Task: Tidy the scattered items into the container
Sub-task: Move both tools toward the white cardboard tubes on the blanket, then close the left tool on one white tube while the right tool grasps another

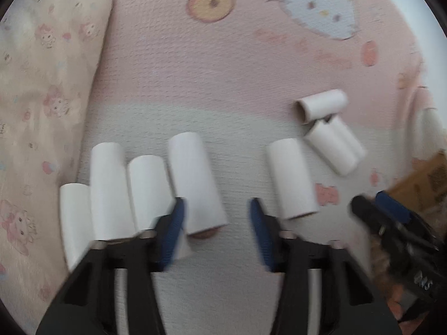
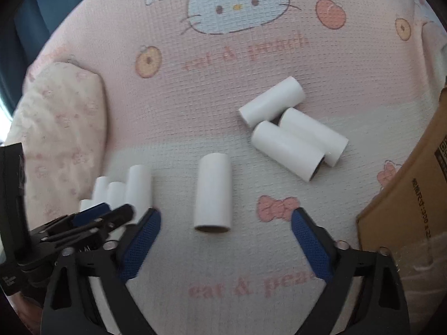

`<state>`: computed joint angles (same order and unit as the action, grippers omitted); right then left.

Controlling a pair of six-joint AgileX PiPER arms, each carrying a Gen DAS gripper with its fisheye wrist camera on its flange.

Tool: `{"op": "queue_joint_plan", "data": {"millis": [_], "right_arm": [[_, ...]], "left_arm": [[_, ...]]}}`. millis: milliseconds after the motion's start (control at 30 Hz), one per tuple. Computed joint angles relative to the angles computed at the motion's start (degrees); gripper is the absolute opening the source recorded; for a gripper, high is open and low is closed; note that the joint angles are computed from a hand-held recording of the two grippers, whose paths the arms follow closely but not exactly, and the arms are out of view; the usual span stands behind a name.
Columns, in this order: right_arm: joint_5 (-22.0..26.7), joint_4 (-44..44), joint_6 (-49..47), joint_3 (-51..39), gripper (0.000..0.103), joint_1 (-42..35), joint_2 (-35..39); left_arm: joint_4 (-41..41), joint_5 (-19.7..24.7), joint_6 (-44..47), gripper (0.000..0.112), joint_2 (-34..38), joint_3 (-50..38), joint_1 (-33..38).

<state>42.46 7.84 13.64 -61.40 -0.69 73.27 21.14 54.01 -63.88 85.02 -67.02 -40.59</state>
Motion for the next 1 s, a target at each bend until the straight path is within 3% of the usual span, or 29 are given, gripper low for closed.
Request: {"op": "queue_joint_plan", "data": {"millis": [33, 67, 133, 233, 300, 367, 567, 633, 667, 700, 767, 1000], "right_arm": [[-0.7, -0.5, 0.7, 0.2, 0.051, 0.0, 0.4], [-0.8, 1.3, -0.2, -0.1, 0.041, -0.5, 1.0], [-0.8, 7.9, -5.2, 0.1, 0.041, -3.0, 2.2], [0.4, 9.4, -5.0, -1.3, 0.043, -3.6, 4.9], [0.4, 11.9, -6.5, -1.6, 0.051, -4.3, 6.4], [0.8, 17.1, -10.4, -1.5, 0.069, -5.8, 7.9], [-2.0, 17.5, -10.2, -1.3, 0.069, -4.7, 11.3], [-1.4, 19.3, -12.0, -1.5, 0.063, -5.1, 12.4], [-1.6, 22.4, -14.7, -0.9, 0.043, -5.7, 12.6], [-1.2, 26.5, -18.3, -0.1, 0.036, -6.8, 12.6], [-0.5, 30.1, -20.9, 1.2, 0.034, -7.8, 12.1], [1.3, 25.1, -19.1, 4.3, 0.034, -7.2, 7.3]], "left_arm": [[-1.8, -1.0, 1.5, 0.034, 0.0, 0.3, 1.3], [-4.7, -2.3, 3.7, 0.034, -0.1, 0.9, 2.9], [-8.7, -3.4, 6.8, 0.034, 0.1, 1.5, 4.8], [-5.2, -0.3, 5.0, 0.034, 1.4, 0.3, 3.7], [-6.2, -1.1, 5.7, 0.035, 1.7, 0.7, 4.3], [-8.0, -2.0, 6.6, 0.036, 2.2, 0.6, 5.2], [-7.2, 0.6, 8.1, 0.039, 5.9, -3.5, 4.8], [-6.4, 1.5, 8.3, 0.039, 6.8, -4.5, 4.2], [-5.7, 2.0, 8.1, 0.039, 7.2, -4.9, 3.6], [-4.8, 2.5, 7.7, 0.039, 7.6, -5.3, 2.9], [-3.5, 3.3, 6.9, 0.039, 8.0, -5.7, 1.6], [-5.5, 3.9, 7.0, 0.040, 6.9, -5.2, -2.1]]}}
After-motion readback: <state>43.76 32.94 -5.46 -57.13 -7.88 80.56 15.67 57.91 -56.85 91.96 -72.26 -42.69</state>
